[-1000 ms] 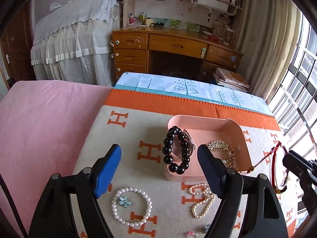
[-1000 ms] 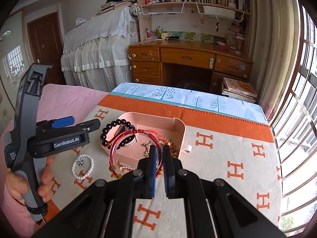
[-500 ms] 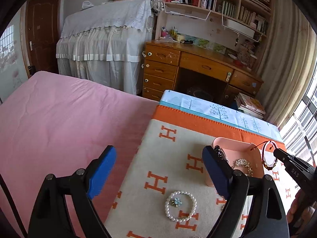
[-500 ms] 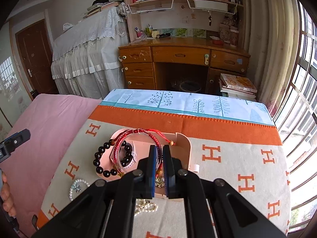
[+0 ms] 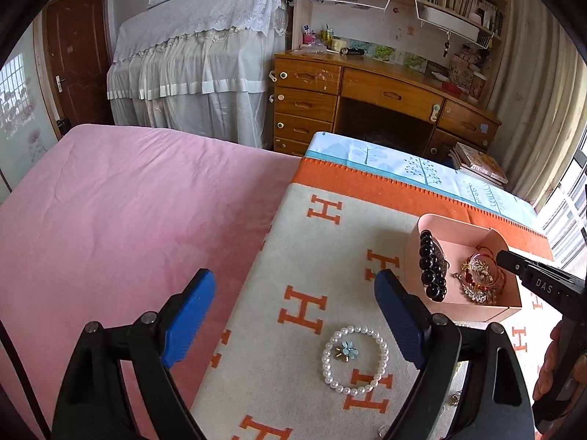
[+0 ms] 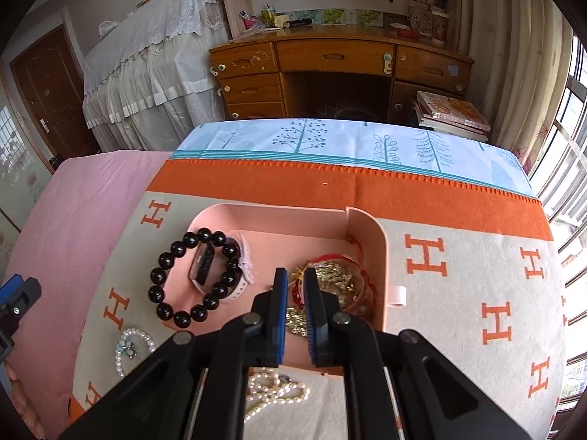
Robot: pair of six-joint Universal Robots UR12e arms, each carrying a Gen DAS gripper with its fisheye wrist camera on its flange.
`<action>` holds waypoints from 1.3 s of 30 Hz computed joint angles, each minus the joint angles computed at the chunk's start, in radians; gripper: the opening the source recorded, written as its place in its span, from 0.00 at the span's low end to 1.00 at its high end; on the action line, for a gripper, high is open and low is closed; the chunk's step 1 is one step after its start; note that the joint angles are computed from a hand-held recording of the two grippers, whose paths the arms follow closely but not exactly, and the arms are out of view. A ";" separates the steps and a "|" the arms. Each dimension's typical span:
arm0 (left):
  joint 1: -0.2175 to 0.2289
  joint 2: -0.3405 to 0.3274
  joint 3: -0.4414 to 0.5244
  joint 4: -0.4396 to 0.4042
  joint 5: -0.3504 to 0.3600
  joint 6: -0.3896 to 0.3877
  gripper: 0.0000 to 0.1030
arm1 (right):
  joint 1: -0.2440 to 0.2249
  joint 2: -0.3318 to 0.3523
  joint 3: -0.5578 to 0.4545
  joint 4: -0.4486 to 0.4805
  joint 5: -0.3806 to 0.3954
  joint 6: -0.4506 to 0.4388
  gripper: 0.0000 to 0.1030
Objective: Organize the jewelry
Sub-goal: 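Push the black bead bracelet further into the box with the right tool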
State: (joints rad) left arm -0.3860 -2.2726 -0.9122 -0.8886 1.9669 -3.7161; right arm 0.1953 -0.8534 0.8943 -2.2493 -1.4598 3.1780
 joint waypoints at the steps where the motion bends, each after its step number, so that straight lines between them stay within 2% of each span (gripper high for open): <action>1: 0.000 -0.001 0.000 -0.003 -0.004 0.001 0.85 | 0.000 -0.001 -0.001 0.002 0.031 -0.008 0.12; 3: -0.001 -0.004 0.002 -0.011 -0.008 0.002 0.85 | 0.002 -0.001 0.000 0.008 0.094 -0.034 0.20; 5: -0.001 -0.006 0.003 -0.020 -0.014 0.000 0.85 | 0.007 0.002 0.001 0.008 0.142 -0.072 0.33; 7: 0.001 -0.009 0.004 -0.029 -0.024 -0.004 0.85 | 0.015 0.006 0.001 0.009 0.172 -0.108 0.34; 10: 0.004 -0.007 -0.005 -0.030 -0.040 -0.014 0.85 | 0.029 0.020 -0.016 0.031 0.181 -0.152 0.34; 18: 0.011 -0.012 -0.006 -0.041 -0.074 -0.029 0.85 | 0.053 0.059 -0.062 0.068 0.128 -0.200 0.34; 19: 0.013 -0.013 -0.004 -0.041 -0.078 -0.031 0.85 | 0.052 0.063 -0.067 0.078 0.137 -0.199 0.27; 20: 0.013 -0.013 -0.006 -0.039 -0.080 -0.034 0.85 | 0.047 0.065 -0.071 0.090 0.167 -0.199 0.16; 21: 0.014 -0.012 -0.008 -0.037 -0.081 -0.036 0.85 | 0.041 0.063 -0.068 0.095 0.207 -0.190 0.15; 22: 0.014 -0.011 -0.011 -0.036 -0.081 -0.037 0.85 | 0.039 0.058 -0.058 0.080 0.208 -0.173 0.15; 25: 0.014 -0.009 -0.014 -0.034 -0.079 -0.035 0.85 | 0.041 0.028 -0.003 -0.038 0.150 -0.135 0.14; 29: 0.014 -0.010 -0.013 -0.037 -0.075 -0.031 0.85 | 0.030 0.004 0.028 -0.120 0.055 -0.065 0.15; 34: 0.011 -0.011 -0.011 -0.032 -0.074 -0.024 0.85 | 0.014 -0.003 0.015 -0.067 -0.013 -0.020 0.16; 39: 0.005 -0.012 -0.008 -0.031 -0.065 -0.011 0.85 | 0.001 -0.024 0.044 -0.075 -0.018 0.009 0.20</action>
State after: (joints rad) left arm -0.3805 -2.2842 -0.9197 -0.9200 1.9022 -3.7268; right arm 0.1967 -0.8776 0.9379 -2.3239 -1.4780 3.1875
